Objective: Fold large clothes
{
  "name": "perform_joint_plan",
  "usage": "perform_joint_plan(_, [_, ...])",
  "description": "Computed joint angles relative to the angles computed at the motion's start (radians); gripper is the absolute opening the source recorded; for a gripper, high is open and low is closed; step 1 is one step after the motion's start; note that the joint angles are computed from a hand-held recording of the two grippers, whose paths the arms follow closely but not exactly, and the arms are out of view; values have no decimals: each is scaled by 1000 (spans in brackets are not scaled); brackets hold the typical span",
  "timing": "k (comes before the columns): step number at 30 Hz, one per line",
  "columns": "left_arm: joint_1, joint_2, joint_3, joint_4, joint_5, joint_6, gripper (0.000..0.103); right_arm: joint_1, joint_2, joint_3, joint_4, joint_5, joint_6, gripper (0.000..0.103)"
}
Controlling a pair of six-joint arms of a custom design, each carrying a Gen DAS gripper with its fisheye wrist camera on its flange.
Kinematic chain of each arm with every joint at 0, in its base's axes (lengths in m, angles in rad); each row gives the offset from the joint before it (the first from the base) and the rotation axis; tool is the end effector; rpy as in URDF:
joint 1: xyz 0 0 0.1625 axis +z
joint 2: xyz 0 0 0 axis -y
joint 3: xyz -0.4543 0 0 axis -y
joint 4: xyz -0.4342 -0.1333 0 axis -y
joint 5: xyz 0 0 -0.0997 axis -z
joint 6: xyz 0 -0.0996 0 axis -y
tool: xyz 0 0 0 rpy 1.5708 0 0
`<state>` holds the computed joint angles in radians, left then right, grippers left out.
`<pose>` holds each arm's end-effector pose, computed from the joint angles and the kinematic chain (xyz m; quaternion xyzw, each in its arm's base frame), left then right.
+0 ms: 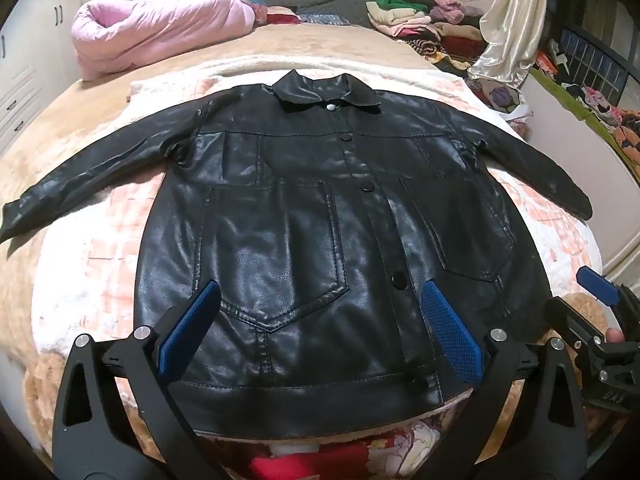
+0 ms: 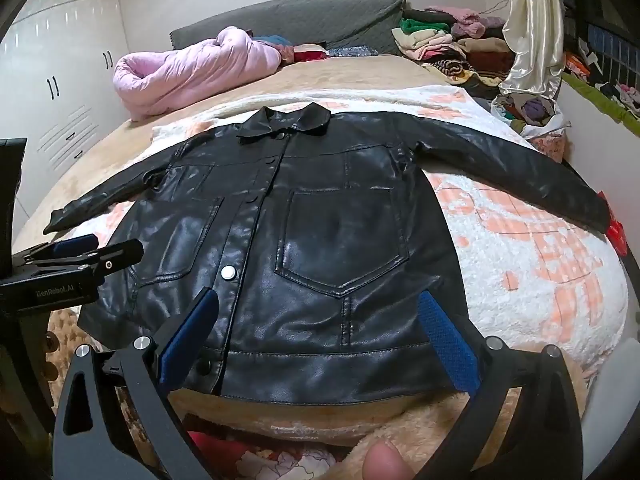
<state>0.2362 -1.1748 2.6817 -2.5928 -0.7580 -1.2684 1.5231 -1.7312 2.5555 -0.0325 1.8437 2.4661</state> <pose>-0.2039 -0.2606 0.0413 0.1244 0.8881 -0.3112 0.3147 0.0959 -0.2236 0.1539 0.2339 -0.8877 0.3074 0.2508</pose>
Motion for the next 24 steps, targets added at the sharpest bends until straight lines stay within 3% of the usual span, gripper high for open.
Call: perform_joint_plan(24, [-6,-38,9,32,3,-2,94,2,-25,11,-8,-3,-10,99])
